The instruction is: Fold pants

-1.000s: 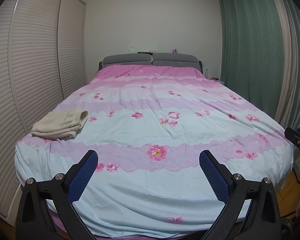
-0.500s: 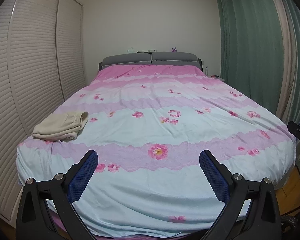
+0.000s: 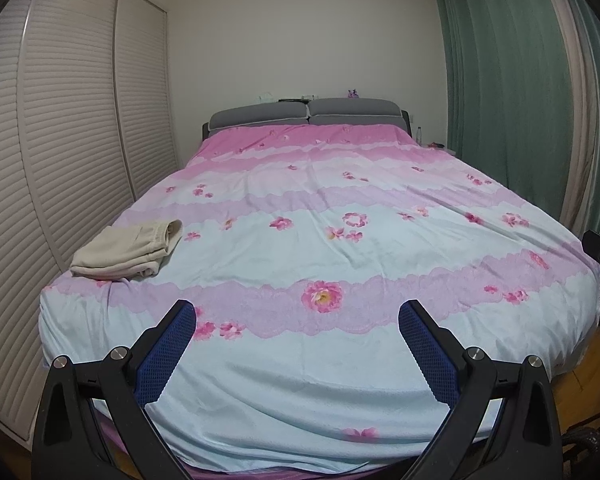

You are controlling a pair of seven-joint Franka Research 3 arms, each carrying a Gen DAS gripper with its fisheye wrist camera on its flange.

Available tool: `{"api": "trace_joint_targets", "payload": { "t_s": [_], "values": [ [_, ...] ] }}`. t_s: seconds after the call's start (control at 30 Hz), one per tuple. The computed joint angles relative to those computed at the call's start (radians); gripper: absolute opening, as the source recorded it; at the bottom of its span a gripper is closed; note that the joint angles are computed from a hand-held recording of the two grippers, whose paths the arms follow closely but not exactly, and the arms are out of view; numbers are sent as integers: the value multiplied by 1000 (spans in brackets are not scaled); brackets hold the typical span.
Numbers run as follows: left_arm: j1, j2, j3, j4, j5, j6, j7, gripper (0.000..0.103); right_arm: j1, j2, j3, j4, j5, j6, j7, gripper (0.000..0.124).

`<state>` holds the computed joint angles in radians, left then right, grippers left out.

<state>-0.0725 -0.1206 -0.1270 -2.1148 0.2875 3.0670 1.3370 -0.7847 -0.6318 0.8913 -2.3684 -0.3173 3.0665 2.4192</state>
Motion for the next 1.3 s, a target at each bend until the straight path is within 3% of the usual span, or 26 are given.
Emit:
{"api": "trace_joint_targets", "payload": {
  "t_s": [0.27, 0.67, 1.3],
  "values": [
    [3, 3, -3, 3, 10, -8, -8, 103, 9, 21, -5, 12, -18, -15, 3, 89],
    [-41, 16, 21, 7, -132, -29, 110, 103, 12, 41, -14, 18, -56, -25, 33, 90],
    [-59, 12, 24, 9, -222, -46, 187, 103, 34, 57, -36, 17, -97, -23, 65, 90]
  ]
}}
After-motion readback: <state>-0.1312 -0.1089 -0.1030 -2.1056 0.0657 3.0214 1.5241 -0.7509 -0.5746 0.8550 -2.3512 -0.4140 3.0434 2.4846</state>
